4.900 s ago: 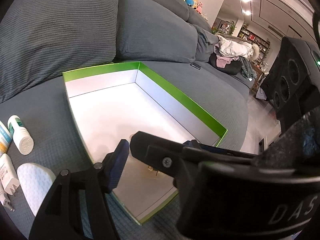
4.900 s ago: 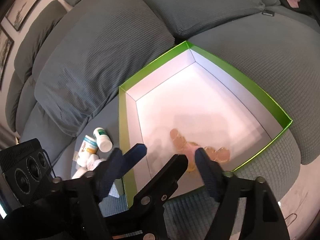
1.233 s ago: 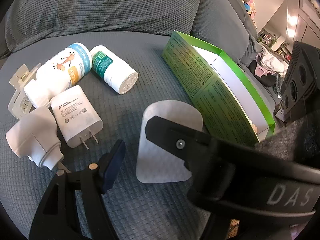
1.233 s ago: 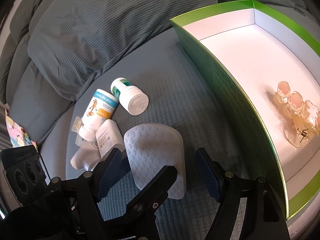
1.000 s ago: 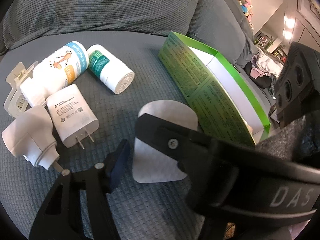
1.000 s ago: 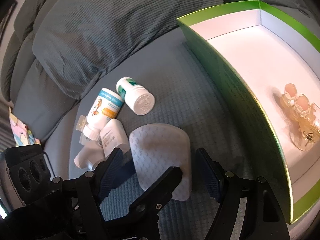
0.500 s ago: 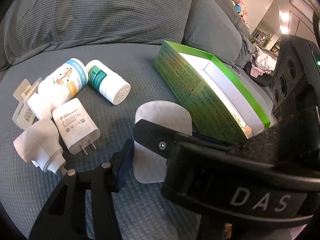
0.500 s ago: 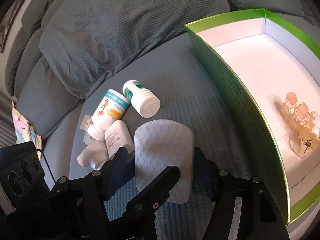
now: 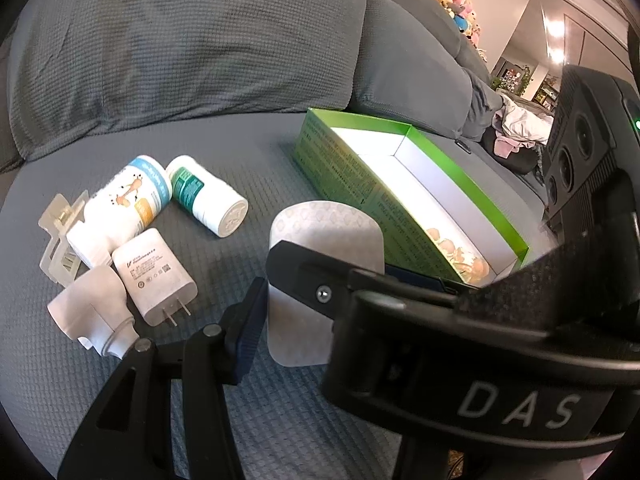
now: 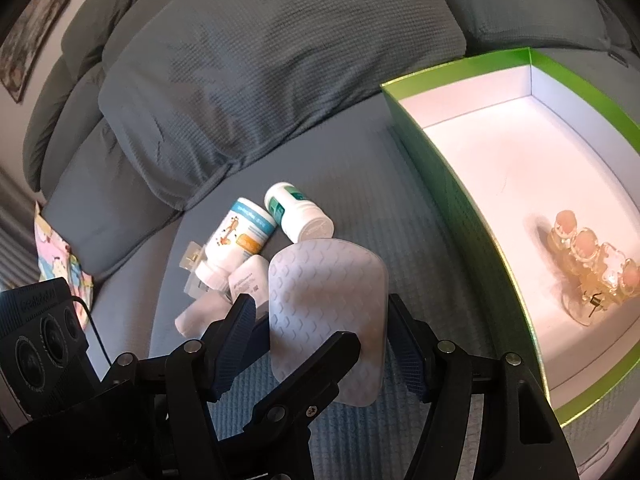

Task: Organize rigid objects
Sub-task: 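Close the right gripper on the white foam pad and lift it, then carry the white foam pad with the right gripper into the green box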

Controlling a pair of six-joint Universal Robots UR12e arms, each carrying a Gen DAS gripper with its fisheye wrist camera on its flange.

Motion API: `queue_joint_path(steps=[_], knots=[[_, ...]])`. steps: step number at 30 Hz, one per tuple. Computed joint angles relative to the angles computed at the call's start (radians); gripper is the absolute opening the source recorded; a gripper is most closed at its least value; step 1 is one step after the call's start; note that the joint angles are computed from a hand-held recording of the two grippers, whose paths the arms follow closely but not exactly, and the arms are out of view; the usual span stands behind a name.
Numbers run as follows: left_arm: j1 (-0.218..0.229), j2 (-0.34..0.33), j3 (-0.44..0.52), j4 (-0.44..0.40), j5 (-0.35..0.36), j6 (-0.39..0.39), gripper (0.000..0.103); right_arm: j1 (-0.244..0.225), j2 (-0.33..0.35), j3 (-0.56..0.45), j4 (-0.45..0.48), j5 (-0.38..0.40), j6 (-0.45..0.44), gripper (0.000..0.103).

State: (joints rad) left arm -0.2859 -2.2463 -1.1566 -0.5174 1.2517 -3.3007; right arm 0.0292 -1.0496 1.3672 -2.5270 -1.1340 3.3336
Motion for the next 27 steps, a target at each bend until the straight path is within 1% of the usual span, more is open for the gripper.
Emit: queue_joint_path(steps=[13,23,27], knots=[[-0.013,0.01,-0.006,0.061,0.036,0.016,0.047,-0.006,-0.021,0.027,-0.072,0.01,-0.012,0.069],[-0.019,0.007,0.0,0.089,0.025,0.037,0.047,-0.011,-0.037,0.047,-0.125,-0.002,0.001,0.069],[-0.026,0.008,0.002,0.103,0.036,0.046,0.047,-0.015,-0.043,0.055,-0.146,-0.005,0.007,0.069]])
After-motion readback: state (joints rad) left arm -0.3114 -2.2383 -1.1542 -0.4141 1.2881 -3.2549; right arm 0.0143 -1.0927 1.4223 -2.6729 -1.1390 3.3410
